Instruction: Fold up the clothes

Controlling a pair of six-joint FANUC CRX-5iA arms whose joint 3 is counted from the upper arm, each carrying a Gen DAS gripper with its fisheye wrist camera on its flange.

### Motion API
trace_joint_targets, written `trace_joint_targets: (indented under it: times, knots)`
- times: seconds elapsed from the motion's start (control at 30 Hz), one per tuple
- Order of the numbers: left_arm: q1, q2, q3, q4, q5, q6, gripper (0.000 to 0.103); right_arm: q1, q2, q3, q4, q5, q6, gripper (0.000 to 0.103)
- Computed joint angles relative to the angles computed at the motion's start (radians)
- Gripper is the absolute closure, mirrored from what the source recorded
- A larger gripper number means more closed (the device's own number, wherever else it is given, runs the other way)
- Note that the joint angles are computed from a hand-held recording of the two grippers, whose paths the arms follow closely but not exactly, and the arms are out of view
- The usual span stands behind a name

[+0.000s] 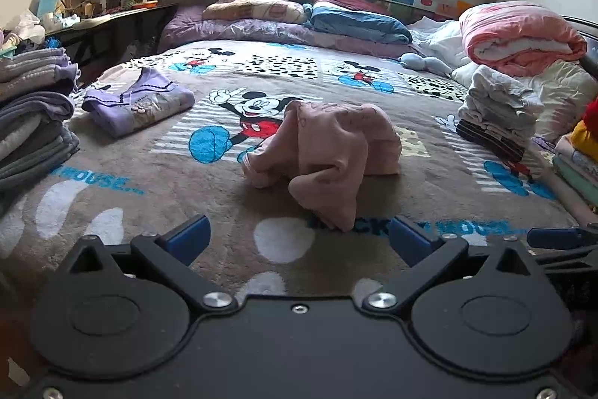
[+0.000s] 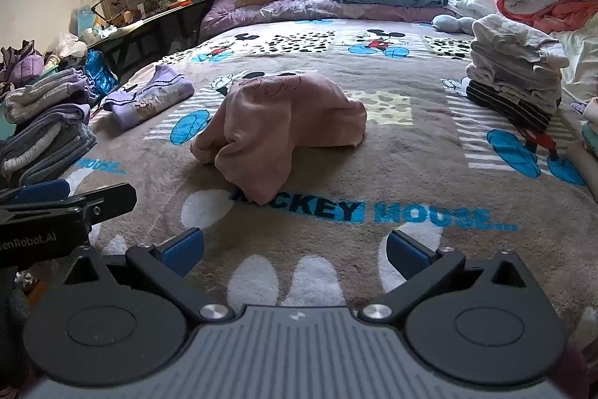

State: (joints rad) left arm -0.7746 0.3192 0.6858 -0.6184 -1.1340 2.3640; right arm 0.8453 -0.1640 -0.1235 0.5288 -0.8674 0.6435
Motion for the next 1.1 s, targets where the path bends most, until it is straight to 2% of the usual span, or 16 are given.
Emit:
trace_joint_targets:
  times: [1.1]
  knots:
    - [-0.004, 0.003, 0.004, -0.008, -0.007, -0.002, 0.000, -0.007, -0.005, -0.008, -0.013, 0.016, -0.001, 0.000]
